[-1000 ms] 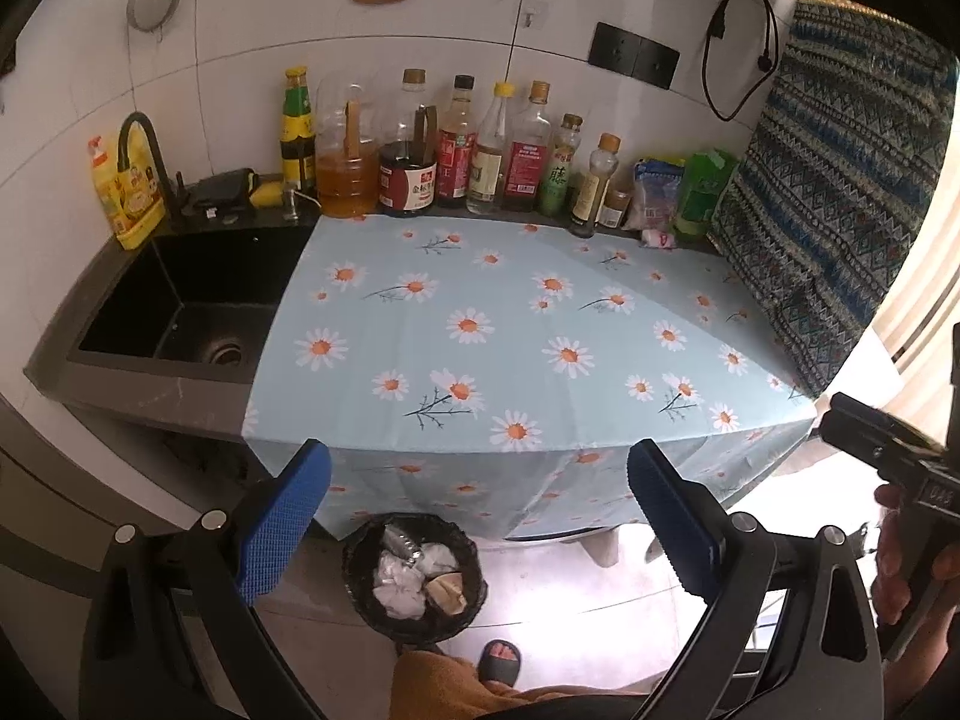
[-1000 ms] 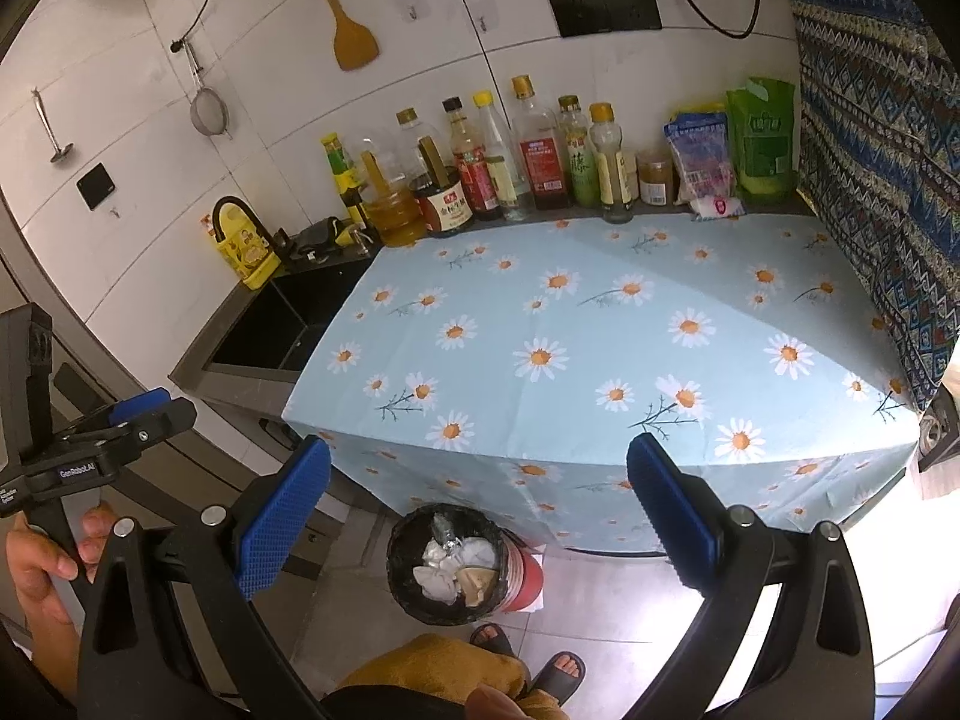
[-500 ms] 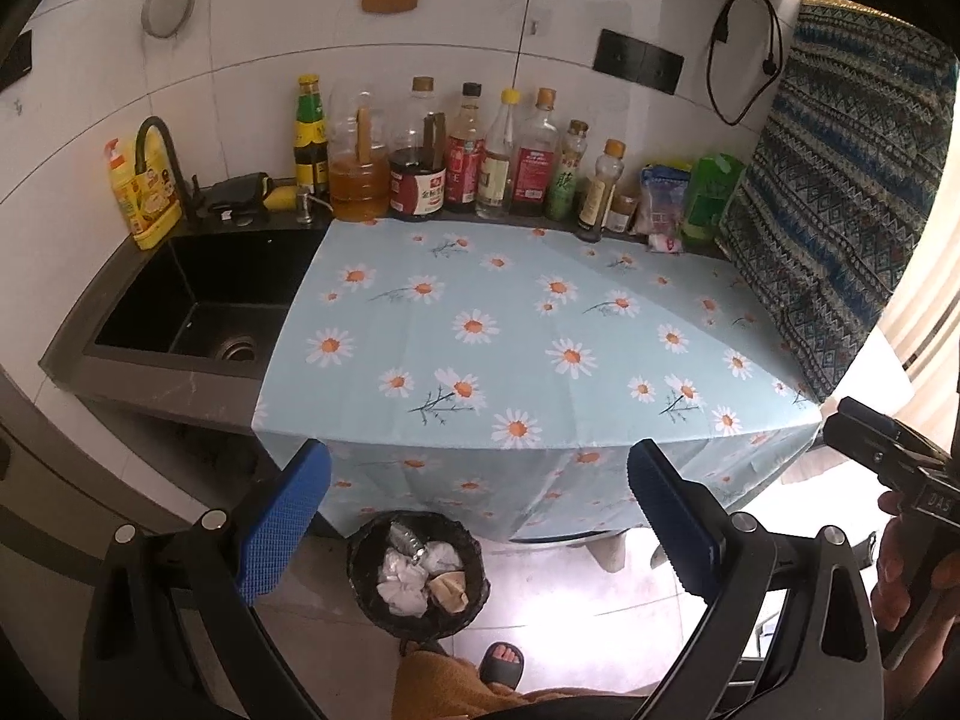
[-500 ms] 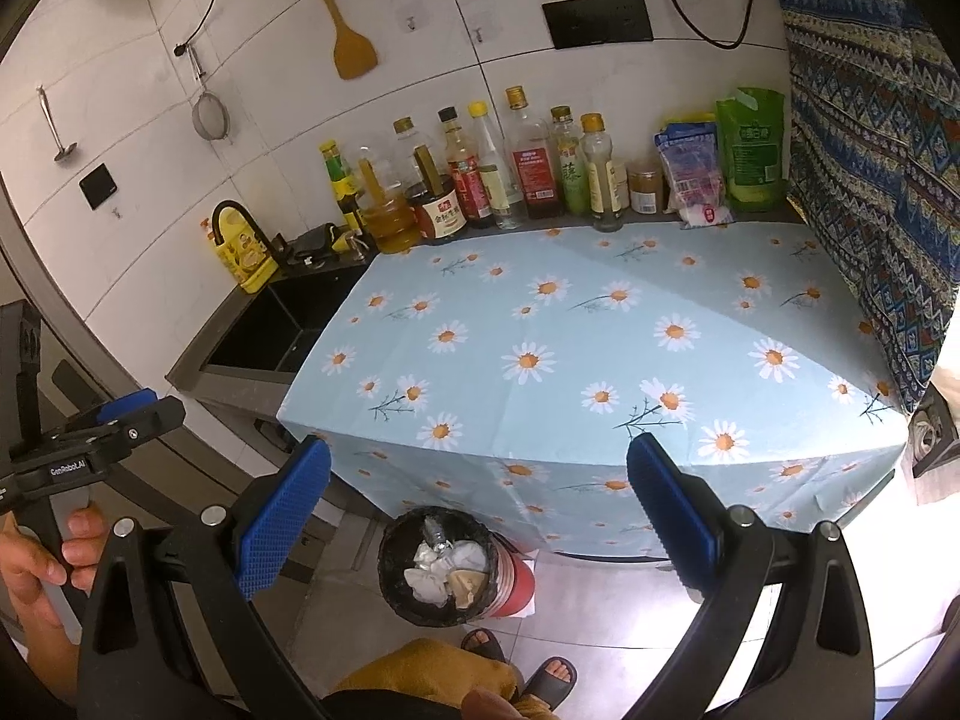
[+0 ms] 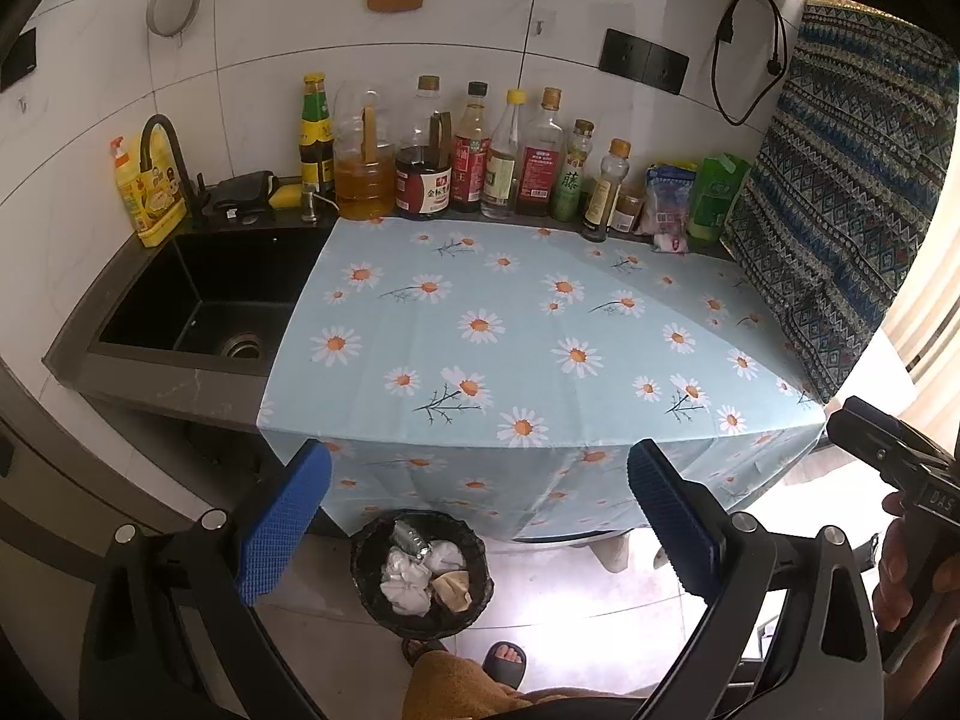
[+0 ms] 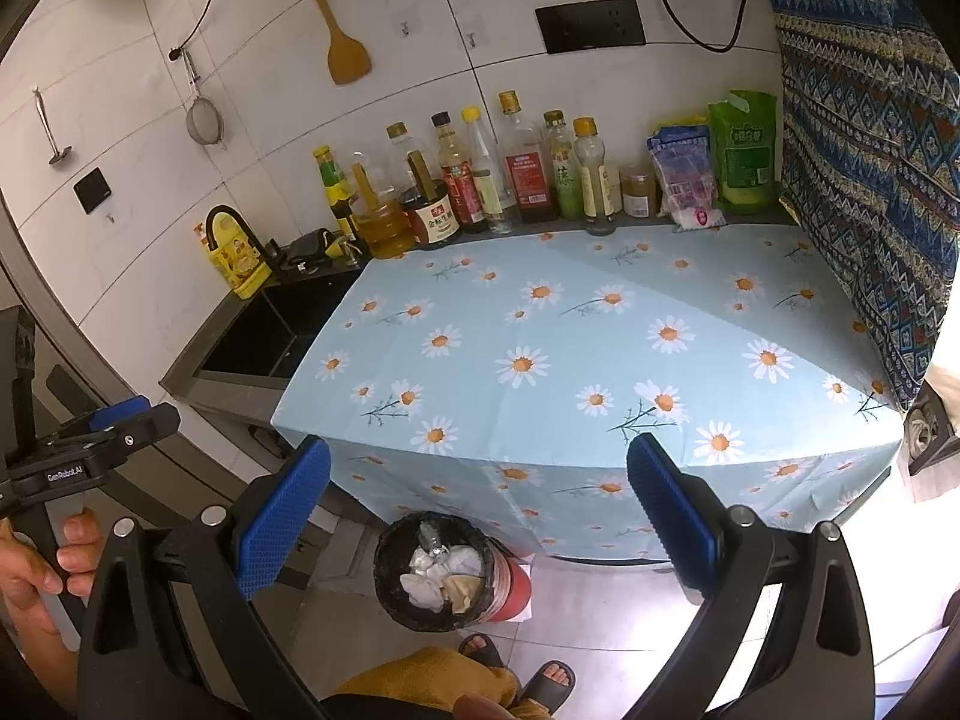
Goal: Collect trash
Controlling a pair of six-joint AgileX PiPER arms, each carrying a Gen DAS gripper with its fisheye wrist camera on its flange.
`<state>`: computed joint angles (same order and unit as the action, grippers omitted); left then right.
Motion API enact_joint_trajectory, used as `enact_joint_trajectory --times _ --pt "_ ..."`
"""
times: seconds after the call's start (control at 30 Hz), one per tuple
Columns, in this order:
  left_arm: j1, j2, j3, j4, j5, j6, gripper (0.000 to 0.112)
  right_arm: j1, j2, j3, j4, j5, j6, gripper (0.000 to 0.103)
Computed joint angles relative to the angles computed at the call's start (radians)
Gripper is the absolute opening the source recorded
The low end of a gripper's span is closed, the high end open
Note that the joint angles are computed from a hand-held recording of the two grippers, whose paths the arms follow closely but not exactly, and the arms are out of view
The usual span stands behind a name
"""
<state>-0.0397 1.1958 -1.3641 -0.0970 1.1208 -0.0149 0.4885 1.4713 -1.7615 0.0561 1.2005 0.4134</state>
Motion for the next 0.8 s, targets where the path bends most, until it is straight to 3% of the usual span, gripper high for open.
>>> enact_joint_trajectory --times 0.8 --pt "0.019 0.067 -0.037 -0.024 -0.023 0.042 0.096 -0.023 0.057 -0.045 0.019 -0.002 -0.025 0.098"
